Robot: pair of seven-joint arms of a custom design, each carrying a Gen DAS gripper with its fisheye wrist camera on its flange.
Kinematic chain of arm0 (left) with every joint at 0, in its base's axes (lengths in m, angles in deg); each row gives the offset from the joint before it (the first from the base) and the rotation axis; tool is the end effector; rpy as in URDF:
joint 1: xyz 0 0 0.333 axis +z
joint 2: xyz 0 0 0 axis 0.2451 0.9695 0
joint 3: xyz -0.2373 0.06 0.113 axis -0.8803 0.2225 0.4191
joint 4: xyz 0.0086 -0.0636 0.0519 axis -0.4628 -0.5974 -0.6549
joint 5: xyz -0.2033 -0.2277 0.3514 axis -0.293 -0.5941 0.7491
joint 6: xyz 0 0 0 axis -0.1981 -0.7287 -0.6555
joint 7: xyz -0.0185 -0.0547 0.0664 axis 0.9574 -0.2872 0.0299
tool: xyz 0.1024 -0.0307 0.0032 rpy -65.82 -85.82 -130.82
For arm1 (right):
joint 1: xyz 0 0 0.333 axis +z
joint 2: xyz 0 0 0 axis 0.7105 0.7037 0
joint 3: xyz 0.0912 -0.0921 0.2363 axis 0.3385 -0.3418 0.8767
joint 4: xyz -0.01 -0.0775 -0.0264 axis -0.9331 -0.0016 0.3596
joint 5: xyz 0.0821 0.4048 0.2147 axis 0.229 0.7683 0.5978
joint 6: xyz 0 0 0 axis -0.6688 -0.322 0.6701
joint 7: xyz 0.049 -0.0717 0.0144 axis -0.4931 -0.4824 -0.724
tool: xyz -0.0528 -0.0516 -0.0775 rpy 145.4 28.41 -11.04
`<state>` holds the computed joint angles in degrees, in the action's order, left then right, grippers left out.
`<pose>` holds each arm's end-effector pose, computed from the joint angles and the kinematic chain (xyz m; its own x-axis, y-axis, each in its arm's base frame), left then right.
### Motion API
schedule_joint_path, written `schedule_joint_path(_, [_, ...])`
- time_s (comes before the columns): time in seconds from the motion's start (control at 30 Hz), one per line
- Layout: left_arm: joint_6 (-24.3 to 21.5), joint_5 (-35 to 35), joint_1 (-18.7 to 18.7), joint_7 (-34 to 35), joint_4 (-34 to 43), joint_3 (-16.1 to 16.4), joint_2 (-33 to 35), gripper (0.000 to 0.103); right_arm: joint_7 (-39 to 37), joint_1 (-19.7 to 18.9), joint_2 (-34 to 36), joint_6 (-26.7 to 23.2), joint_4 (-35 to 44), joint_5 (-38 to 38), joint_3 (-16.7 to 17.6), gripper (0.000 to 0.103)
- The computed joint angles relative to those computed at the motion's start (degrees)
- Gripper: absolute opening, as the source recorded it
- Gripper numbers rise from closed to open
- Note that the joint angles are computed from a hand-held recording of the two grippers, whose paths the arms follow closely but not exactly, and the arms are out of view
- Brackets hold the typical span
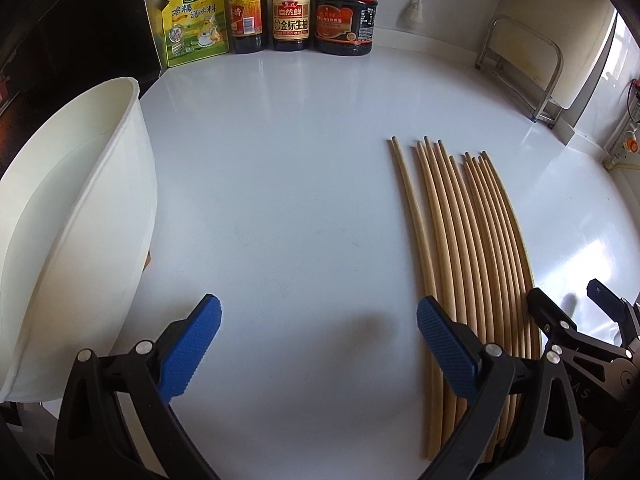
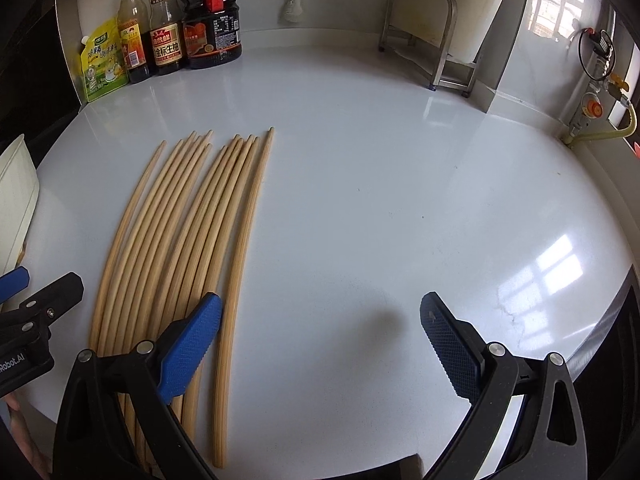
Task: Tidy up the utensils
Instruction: 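Close the left tool on one wooden chopstick while the right tool grasps another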
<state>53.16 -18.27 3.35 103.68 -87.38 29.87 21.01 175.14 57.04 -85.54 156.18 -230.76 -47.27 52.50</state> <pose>0.4202 -0.2052 0.4697 -0.0357 -0.9987 0.0356 -0.8537 0.0120 -0.5206 0.4004 0.1027 0.4696 -0.1063 -0.9893 0.1000 -0.8357 0.0344 -0.5481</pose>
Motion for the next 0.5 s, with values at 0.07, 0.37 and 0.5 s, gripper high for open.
schedule_joint_path(0.07, [0.3,-0.7,-0.4,0.3,0.1,0.5,0.4,0.097,-0.3,-0.1,-0.1,0.5,-0.2,-0.6,0.3,0.095])
schedule_joint_path(0.37, [0.3,-0.1,0.0,0.1,2.0,-0.5,3.0,0.097,-2.1,-0.9,-1.1,0.8,-1.0,-1.3,-0.1,0.095])
schedule_joint_path(0.5, [0.5,0.4,-0.2,-0.3,2.4,-0.7,3.5,0.097,-2.5,-1.3,-1.8,0.9,-1.5,-1.5,-0.2,0.095])
